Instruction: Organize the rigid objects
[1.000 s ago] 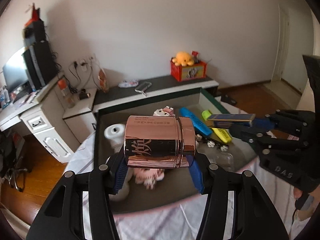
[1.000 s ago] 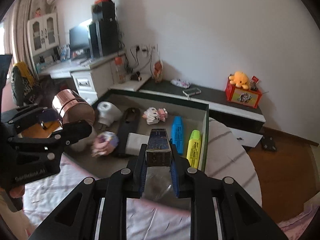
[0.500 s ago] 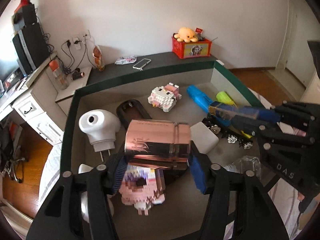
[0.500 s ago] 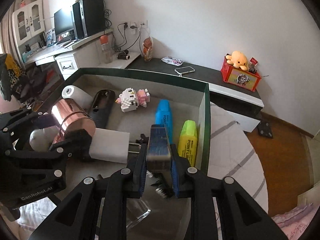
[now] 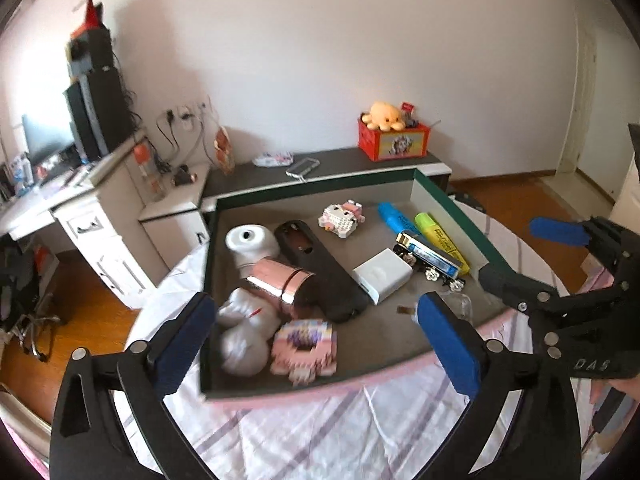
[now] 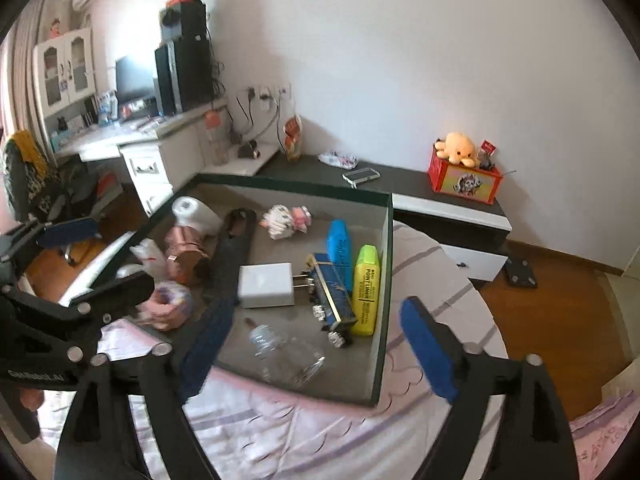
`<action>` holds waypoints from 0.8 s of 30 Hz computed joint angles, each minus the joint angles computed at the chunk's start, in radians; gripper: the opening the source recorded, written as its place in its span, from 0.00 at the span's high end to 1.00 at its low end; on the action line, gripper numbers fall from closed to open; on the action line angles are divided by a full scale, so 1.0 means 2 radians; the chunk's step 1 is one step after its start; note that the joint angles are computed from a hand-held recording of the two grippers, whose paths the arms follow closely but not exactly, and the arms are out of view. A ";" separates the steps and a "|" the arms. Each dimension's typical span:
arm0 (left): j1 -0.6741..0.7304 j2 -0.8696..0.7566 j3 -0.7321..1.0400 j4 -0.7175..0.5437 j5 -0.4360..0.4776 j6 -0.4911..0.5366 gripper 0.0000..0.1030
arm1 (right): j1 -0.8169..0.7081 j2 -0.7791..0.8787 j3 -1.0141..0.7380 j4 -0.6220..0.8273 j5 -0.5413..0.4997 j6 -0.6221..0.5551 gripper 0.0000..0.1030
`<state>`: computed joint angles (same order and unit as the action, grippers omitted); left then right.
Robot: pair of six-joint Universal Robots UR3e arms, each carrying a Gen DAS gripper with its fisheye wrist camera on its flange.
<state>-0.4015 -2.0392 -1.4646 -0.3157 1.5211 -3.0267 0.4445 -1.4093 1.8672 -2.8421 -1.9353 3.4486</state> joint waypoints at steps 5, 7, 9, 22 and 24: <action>0.006 0.099 -0.121 0.057 0.005 -0.009 0.00 | 0.051 -0.035 0.021 0.002 -0.060 0.036 0.00; 0.005 0.132 -0.163 0.080 0.015 -0.012 0.00 | 0.074 -0.050 0.029 0.008 -0.080 0.055 0.00; 0.003 0.168 -0.206 0.098 0.027 -0.014 0.00 | 0.108 -0.059 0.030 0.021 -0.119 0.075 0.00; 0.027 0.450 -0.428 0.099 0.010 -0.029 0.00 | 0.318 -0.055 -0.027 0.133 -0.280 0.219 0.00; 0.026 0.491 -0.445 0.084 0.009 -0.028 0.00 | 0.351 -0.043 -0.049 0.158 -0.304 0.245 0.00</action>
